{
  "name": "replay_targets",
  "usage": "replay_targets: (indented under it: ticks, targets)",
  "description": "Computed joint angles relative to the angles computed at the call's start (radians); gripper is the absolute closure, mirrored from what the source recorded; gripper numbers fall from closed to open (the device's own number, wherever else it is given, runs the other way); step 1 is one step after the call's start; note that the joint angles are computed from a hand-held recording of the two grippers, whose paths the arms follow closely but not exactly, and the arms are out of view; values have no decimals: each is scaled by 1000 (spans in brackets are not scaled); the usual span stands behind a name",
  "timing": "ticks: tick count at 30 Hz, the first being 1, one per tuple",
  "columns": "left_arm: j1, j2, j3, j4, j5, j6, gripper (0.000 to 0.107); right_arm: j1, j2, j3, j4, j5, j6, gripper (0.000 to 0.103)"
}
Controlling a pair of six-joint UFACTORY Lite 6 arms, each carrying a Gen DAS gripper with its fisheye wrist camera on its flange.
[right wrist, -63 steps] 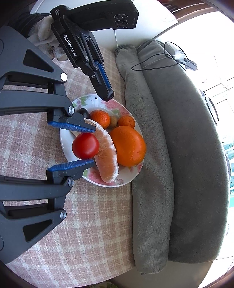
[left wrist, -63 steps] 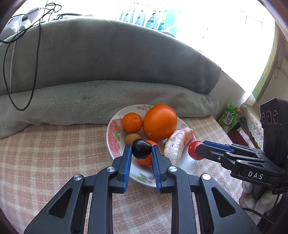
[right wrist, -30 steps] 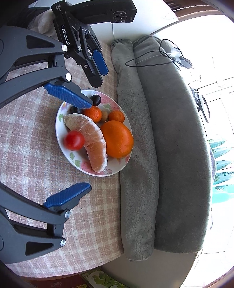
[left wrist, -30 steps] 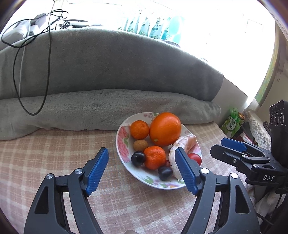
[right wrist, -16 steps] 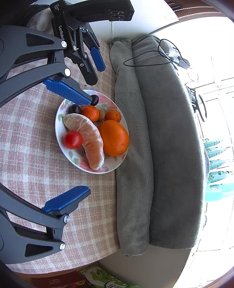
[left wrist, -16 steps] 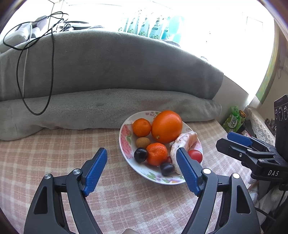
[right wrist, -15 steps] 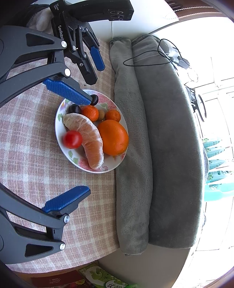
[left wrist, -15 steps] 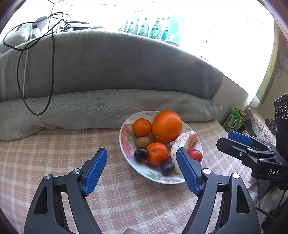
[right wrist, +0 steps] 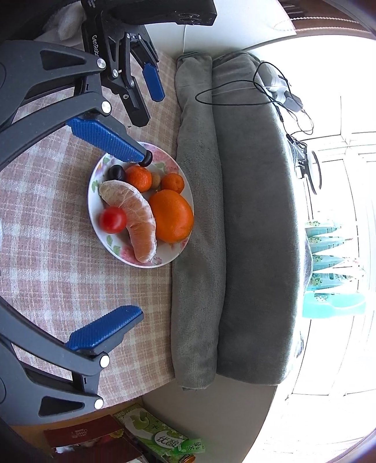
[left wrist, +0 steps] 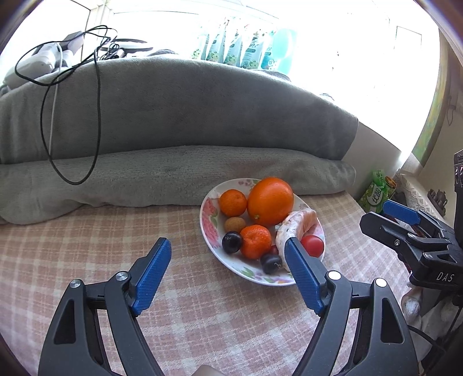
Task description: Organize fruits
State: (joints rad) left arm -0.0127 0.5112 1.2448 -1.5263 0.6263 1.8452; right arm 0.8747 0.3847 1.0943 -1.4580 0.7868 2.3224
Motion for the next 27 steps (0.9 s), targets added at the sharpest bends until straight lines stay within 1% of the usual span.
replay_targets:
  ticks: [6, 13, 15, 17, 22, 27]
  targets:
    - [22, -84, -90, -43, -6, 72, 26, 38, -4, 15, 30, 54, -22, 1]
    - [69, -207, -209, -73, 9, 121, 26, 100, 14, 54, 65, 144, -43, 0]
    - [83, -239, -240, -83, 9, 138, 21, 114, 19, 63, 73, 164, -45, 0]
    - [99, -272, -272, -102, 9, 158, 21, 128, 24, 73, 85, 184, -50, 0]
    - [118, -351, -345, -163, -24, 227, 21, 155, 18, 64, 92, 210, -22, 0]
    - [124, -381, -382, -186, -36, 263, 19, 164, 6, 39, 88, 209, 18, 0]
